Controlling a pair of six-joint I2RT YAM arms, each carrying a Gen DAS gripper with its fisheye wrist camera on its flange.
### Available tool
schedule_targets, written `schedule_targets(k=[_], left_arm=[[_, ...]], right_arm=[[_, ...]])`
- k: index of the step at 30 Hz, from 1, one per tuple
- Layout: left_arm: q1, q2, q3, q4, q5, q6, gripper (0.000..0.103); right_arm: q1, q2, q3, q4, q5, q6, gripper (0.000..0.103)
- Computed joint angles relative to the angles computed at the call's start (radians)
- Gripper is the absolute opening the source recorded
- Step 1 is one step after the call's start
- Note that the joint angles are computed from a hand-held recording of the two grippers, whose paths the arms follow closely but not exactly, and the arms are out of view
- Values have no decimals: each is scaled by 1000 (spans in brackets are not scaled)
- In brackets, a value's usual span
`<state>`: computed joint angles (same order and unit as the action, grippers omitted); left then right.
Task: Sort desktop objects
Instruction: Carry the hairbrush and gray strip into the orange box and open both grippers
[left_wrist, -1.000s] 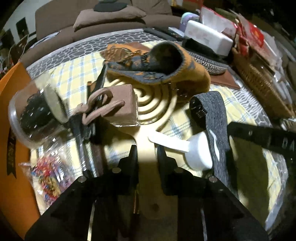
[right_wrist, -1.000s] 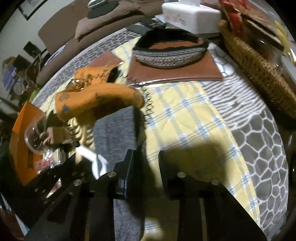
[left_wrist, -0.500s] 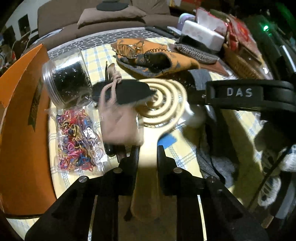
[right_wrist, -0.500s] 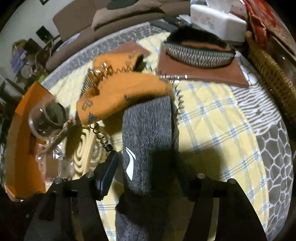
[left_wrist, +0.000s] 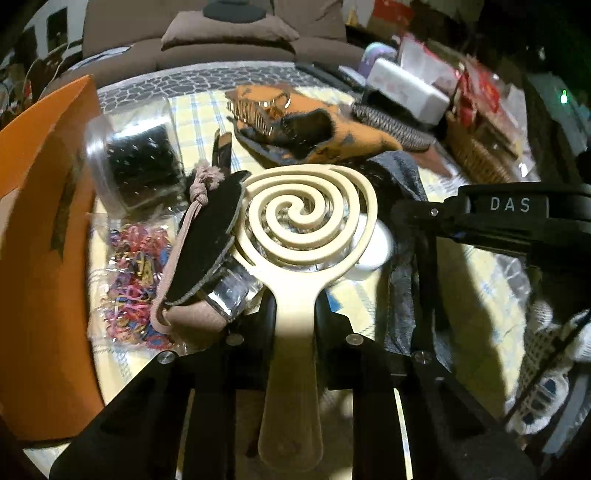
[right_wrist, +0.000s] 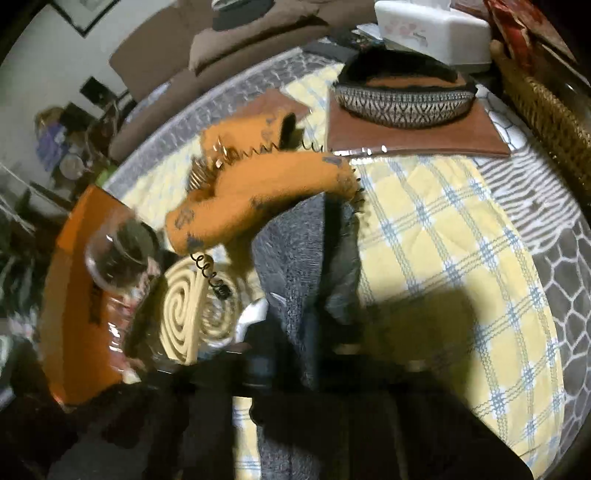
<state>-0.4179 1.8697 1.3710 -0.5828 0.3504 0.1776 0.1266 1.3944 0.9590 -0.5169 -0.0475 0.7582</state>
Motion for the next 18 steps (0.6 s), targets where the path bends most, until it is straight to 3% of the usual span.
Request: schedule_targets(k=[10, 18], left_arm=[[115, -123, 75, -125, 148, 37, 18], [264, -137, 219, -243, 204, 104, 18]], right_arm=[[78, -153, 38, -34, 66, 0, 7], [242, -112, 266, -99, 179, -20, 7]])
